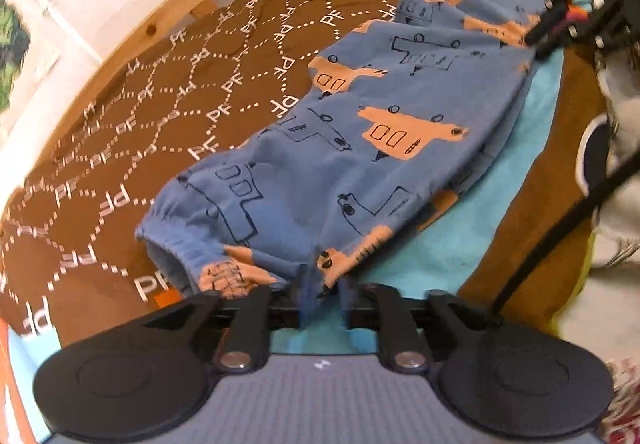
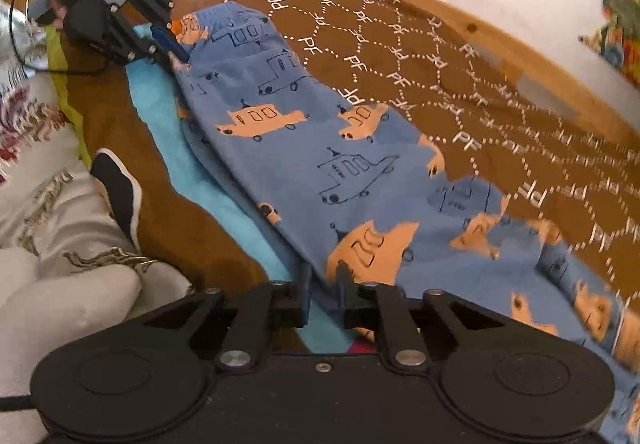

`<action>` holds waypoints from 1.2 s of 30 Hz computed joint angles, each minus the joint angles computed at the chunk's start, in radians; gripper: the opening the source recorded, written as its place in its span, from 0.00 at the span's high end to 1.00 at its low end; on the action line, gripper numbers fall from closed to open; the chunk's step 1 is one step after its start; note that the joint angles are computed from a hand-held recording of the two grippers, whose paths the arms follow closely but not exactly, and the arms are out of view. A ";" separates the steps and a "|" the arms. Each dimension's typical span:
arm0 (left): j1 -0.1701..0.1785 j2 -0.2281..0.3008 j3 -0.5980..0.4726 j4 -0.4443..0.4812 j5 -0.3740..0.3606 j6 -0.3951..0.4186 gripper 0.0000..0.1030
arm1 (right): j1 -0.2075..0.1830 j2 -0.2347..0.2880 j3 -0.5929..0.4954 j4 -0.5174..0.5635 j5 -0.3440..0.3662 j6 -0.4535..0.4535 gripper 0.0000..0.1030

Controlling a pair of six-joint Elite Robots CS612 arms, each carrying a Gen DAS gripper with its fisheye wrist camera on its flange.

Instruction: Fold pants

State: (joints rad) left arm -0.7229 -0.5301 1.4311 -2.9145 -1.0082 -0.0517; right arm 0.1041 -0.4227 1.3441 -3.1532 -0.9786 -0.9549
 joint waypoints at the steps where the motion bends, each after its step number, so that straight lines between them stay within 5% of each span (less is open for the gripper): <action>1: 0.000 -0.006 0.004 0.001 -0.014 -0.025 0.36 | -0.002 -0.005 0.004 0.007 -0.001 0.002 0.69; 8: -0.017 -0.011 -0.004 -0.087 -0.036 -0.270 0.05 | -0.033 -0.034 0.014 -0.027 -0.045 0.133 0.07; 10: -0.020 0.016 -0.050 -0.133 -0.037 -0.301 0.00 | -0.043 -0.027 0.011 -0.102 -0.088 0.208 0.01; 14: -0.029 0.106 -0.224 -0.112 -0.040 -0.317 0.00 | -0.058 -0.012 -0.023 -0.175 -0.186 0.410 0.01; 18: -0.040 0.213 -0.435 -0.046 -0.085 -0.223 0.00 | -0.090 0.001 -0.071 -0.143 -0.171 0.625 0.01; 22: -0.061 0.307 -0.627 0.053 -0.100 -0.108 0.02 | -0.115 0.022 -0.113 -0.119 -0.145 0.732 0.06; 25: -0.073 0.366 -0.743 0.110 -0.090 -0.019 0.14 | -0.125 0.042 -0.150 -0.096 -0.134 0.759 0.20; 29: -0.075 0.406 -0.834 0.198 -0.106 -0.001 0.32 | -0.123 0.073 -0.193 -0.143 -0.177 0.737 0.40; 31: -0.075 0.427 -0.881 0.255 -0.115 -0.001 0.50 | -0.119 0.088 -0.212 -0.172 -0.194 0.697 0.43; 35: -0.070 0.445 -0.920 0.303 -0.136 -0.005 0.65 | -0.114 0.113 -0.243 -0.206 -0.195 0.579 0.49; 36: -0.069 0.448 -0.926 0.307 -0.143 -0.004 0.76 | -0.114 0.118 -0.250 -0.206 -0.188 0.552 0.51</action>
